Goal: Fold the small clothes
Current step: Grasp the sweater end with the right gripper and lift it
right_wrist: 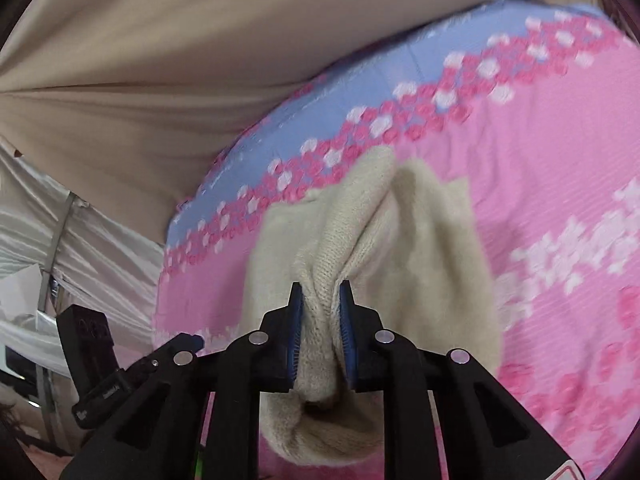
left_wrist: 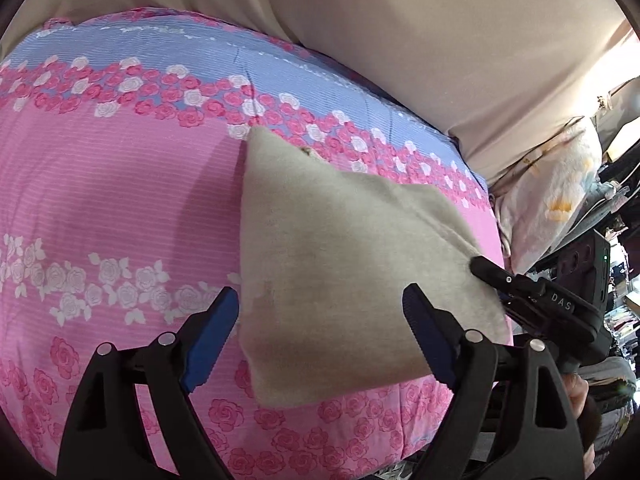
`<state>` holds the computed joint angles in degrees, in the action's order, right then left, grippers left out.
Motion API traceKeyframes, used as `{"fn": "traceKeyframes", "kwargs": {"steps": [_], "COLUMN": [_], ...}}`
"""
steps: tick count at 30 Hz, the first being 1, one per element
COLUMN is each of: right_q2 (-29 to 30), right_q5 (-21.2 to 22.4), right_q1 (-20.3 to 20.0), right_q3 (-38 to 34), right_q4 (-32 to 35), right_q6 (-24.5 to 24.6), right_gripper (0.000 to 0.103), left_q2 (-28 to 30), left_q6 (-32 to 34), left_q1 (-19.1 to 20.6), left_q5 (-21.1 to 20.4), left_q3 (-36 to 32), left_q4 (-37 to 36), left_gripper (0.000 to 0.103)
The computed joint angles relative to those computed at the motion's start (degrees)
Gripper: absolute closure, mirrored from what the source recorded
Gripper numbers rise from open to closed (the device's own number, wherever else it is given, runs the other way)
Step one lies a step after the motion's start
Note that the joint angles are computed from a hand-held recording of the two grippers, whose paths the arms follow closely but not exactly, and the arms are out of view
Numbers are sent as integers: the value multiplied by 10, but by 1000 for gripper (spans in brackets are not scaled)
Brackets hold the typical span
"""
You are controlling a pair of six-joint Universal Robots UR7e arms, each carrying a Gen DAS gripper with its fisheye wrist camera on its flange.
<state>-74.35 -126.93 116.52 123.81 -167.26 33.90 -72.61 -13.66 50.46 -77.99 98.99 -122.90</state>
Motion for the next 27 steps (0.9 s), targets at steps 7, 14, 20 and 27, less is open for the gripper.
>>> {"fn": "traceKeyframes", "kwargs": {"steps": [7,14,20,27], "right_q2": [1,-11,16,12], "right_q5": [-29,-16,88,61], "right_q1": [-39,-59,-127,-68], "right_q3": [45,11,15,-1], "right_q4": [44,43,27,-15], "right_q6": [34,-1,8,-4], "right_gripper": [77,32,35,79], "left_q2": [20,59,136,132], "left_q6": [-30,-22,-49,-30], "left_q1": [7,16,56,49], "left_q5": [-4,-5,-51,-76], "left_q3": [-3,-16,-71,-97], "left_q4": [18,-15,-1,21], "left_gripper": [20,19,17,59]}}
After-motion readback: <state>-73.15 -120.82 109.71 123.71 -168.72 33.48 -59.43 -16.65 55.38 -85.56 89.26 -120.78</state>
